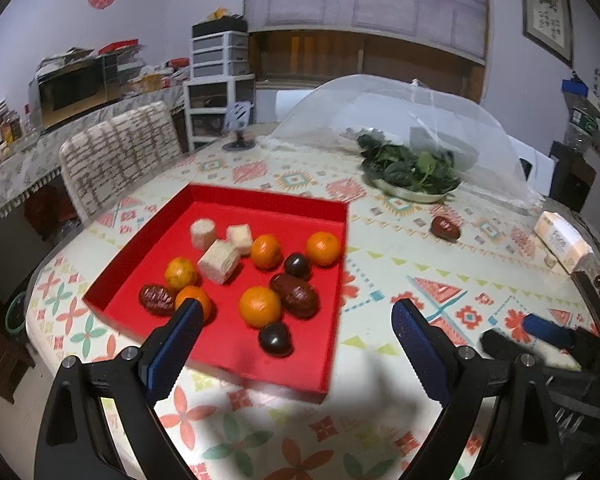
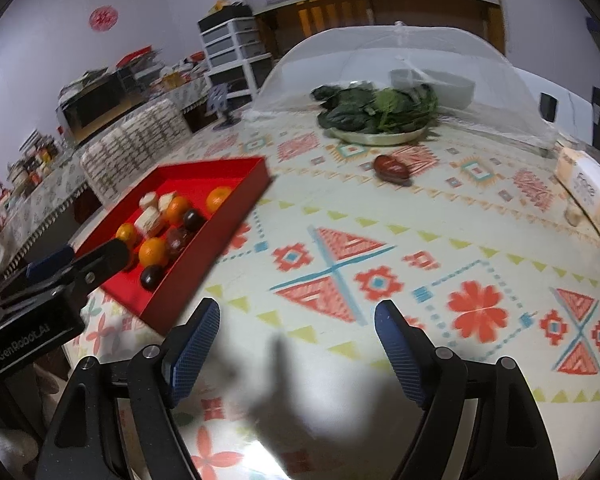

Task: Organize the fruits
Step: 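Grasp a dark red date with the left gripper while the right gripper grasps a pale round piece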

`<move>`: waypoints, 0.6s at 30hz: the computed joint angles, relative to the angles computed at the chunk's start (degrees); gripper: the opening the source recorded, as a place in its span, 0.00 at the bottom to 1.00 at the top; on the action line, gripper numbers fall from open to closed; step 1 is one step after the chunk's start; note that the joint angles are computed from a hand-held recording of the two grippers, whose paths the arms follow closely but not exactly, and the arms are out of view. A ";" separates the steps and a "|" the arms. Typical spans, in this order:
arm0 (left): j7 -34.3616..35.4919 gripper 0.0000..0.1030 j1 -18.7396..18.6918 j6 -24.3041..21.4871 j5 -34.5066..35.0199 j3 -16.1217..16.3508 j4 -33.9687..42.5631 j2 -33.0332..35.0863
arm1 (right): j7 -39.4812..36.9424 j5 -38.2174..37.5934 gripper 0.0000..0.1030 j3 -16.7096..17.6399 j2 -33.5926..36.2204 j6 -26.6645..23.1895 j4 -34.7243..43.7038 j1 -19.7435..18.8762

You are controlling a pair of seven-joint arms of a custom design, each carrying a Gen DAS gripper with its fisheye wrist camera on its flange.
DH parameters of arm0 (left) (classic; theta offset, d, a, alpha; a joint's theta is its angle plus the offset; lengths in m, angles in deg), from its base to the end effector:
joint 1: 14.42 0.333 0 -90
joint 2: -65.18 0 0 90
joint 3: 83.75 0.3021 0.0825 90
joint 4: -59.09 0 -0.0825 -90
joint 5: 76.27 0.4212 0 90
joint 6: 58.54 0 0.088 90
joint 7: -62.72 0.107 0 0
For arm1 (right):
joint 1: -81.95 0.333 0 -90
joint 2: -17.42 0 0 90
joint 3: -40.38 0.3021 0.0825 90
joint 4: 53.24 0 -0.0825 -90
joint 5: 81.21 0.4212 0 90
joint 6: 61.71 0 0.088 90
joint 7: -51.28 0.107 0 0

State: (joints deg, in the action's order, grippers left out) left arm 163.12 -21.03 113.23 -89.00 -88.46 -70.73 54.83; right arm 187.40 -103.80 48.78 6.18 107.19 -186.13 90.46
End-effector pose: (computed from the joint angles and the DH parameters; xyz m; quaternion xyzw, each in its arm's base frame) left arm 0.5635 -0.0986 0.5121 -0.5745 0.6889 -0.3516 0.2678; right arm 0.5276 0.1896 0.4804 -0.5967 0.6904 -0.2121 0.3497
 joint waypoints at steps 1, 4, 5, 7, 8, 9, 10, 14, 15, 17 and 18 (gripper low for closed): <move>2.89 0.92 -1.81 -0.52 -2.64 1.27 0.70 0.18 | 0.30 -0.34 0.81 -0.34 -1.13 -0.32 -0.77 -0.60; 8.73 0.92 -4.14 -1.51 -7.53 2.07 2.59 0.77 | 2.36 -1.50 0.83 -0.64 -5.24 -1.81 -4.01 -3.70; 10.39 0.92 -4.69 -1.59 -8.76 1.95 2.89 0.86 | 3.48 -2.18 0.84 -0.39 -6.67 -2.53 -5.19 -5.21; 13.19 0.92 -5.44 -2.57 -11.27 1.74 4.30 1.86 | 5.00 -2.50 0.84 -0.67 -9.71 -4.28 -7.98 -7.71; 15.27 0.92 -6.01 -4.09 -13.25 1.74 5.10 2.31 | 4.88 -1.80 0.84 -1.32 -11.09 -4.87 -9.35 -8.24; 16.58 0.92 -6.03 -5.80 -14.60 1.48 5.86 2.72 | 4.52 -1.13 0.84 -1.75 -12.04 -5.03 -10.38 -8.59; 17.07 0.92 -5.68 -7.22 -15.11 0.96 6.40 3.03 | 4.09 -0.33 0.84 -2.59 -13.93 -5.38 -12.34 -9.20; 15.99 0.92 -3.92 -8.63 -14.23 -1.22 7.74 4.25 | 4.24 0.84 0.84 -2.94 -21.38 -7.05 -18.68 -13.74; 15.78 0.92 -3.68 -8.74 -14.57 -1.47 7.93 4.42 | 4.28 1.26 0.84 -3.10 -23.40 -7.63 -20.21 -14.90; 15.13 0.92 -3.24 -9.01 -14.68 -1.94 8.50 4.90 | 4.69 1.91 0.84 -3.25 -27.86 -8.89 -23.38 -17.67; 15.03 0.92 -3.14 -9.67 -15.03 -2.09 9.16 5.40 | 4.79 2.32 0.84 -3.22 -29.46 -9.40 -24.46 -18.71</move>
State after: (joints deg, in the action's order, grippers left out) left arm 178.15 -24.17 103.56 -104.03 -90.55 -61.57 60.23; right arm 192.18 -101.48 45.56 -23.28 97.79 -210.59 71.75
